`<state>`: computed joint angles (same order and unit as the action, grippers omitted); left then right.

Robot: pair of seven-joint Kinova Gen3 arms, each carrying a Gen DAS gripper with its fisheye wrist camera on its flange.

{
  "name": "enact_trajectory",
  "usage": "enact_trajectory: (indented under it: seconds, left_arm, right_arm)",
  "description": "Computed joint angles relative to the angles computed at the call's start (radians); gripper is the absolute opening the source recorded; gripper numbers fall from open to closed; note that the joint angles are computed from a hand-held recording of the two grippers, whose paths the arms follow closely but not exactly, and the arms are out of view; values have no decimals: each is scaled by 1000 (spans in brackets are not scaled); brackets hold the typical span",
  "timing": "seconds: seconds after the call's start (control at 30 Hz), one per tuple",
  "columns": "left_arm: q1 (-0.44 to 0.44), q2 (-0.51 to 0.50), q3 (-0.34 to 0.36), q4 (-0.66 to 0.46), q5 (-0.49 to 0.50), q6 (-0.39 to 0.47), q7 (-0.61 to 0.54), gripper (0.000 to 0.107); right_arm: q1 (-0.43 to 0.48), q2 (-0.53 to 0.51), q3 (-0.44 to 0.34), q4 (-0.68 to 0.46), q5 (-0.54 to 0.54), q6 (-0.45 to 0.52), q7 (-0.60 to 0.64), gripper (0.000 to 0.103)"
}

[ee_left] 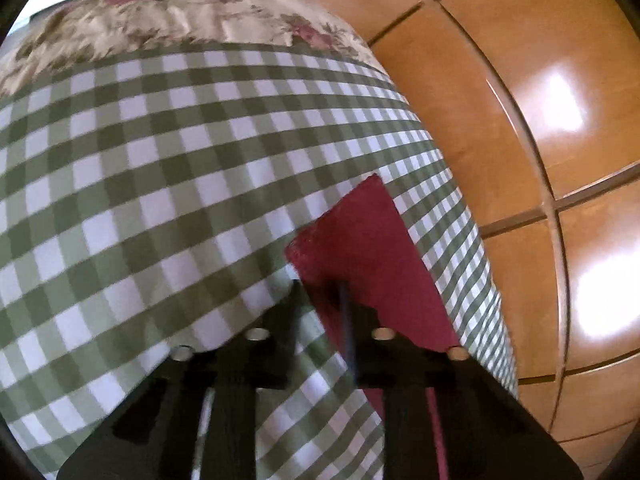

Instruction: Fold small clothes

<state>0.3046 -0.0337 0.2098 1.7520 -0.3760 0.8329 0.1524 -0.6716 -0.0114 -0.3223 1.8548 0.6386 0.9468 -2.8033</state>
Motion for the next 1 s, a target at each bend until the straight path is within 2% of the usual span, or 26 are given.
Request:
enact_trajectory:
  seconds: [0.1,0.17,0.3,0.5,0.63,0.77,0.87,0.93,0.97,1.0]
  left_arm:
    - [25,10,33,-44,-83,48,-15,5]
    - [55,2,42,-50,-152,29,13,5]
    - [126,7,110,-124,-263,28,20,5]
    - [297,141,162,-305,-383,35,-41,5]
    - [400,274,181,-450,-380,44,-152,5]
    - [466,418,204,-606,-310,54,-286,5]
    - [520,511,206,-732,-273,132,-388,5]
    - [550,545,199,-777,-252,167,-444,5]
    - [562,549,194,-782,-242,173,-456,10]
    - [573,544,183,-769,-233,173,-461,20]
  right_arm:
    - [0,-1,-1,1,2,-1,-3,101]
    - [-1,-1,-1,3,4,-3,-7,101]
    - [0,-2,-1,5,8,-6,-12,101]
    - [3,-8,-1,12,11,-19,-19,101]
    - [8,-13,-3,19,11,-31,-24,101]
    - [14,-20,-6,26,9,-43,-29,101]
    - [19,-21,-7,25,5,-47,-28,101]
    - [25,-25,-2,23,-14,-56,-11,101]
    - [28,-25,-1,18,-25,-54,-1,101]
    - [32,-26,2,10,-43,-50,19,101]
